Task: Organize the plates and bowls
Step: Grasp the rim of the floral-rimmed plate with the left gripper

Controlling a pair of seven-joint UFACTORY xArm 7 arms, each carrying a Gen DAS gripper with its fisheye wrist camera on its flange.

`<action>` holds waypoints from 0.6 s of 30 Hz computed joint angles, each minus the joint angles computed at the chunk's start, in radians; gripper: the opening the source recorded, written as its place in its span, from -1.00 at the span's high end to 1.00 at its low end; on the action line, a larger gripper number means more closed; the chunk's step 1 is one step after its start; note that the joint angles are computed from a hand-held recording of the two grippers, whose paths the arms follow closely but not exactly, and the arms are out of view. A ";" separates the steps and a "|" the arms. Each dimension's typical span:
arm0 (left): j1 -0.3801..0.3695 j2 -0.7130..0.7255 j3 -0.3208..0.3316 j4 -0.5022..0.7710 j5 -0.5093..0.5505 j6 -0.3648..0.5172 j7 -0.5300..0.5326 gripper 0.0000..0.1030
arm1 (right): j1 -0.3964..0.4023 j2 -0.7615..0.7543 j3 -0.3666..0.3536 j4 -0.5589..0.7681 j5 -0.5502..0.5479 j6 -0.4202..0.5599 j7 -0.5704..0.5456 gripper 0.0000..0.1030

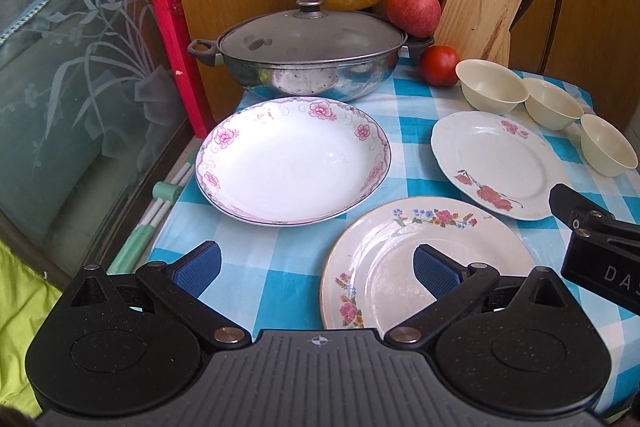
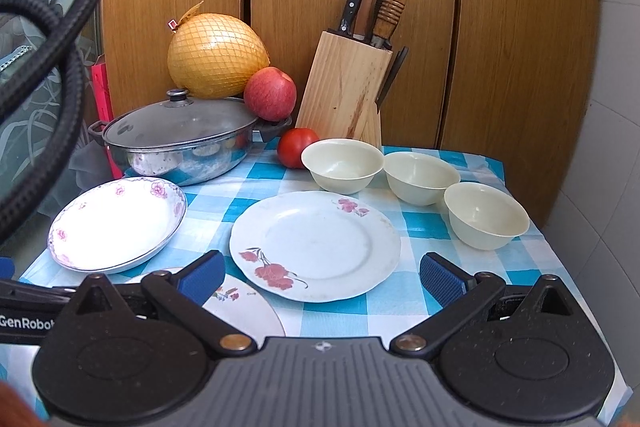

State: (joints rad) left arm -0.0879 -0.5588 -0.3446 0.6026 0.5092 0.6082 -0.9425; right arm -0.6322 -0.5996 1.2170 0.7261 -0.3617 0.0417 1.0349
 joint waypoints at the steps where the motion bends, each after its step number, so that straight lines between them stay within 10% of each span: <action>1: -0.001 -0.001 0.000 -0.001 -0.001 0.002 0.000 -1.00 | 0.000 0.001 0.000 0.001 0.000 0.000 -0.001 -0.98; 18: -0.002 -0.013 0.005 -0.008 -0.009 0.005 0.006 -1.00 | 0.011 0.019 0.004 0.006 -0.015 0.026 -0.011 -0.98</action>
State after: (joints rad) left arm -0.0896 -0.5723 -0.3393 0.5943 0.5003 0.6135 -0.9361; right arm -0.6207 -0.5804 1.2209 0.7322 -0.3769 0.0682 1.0238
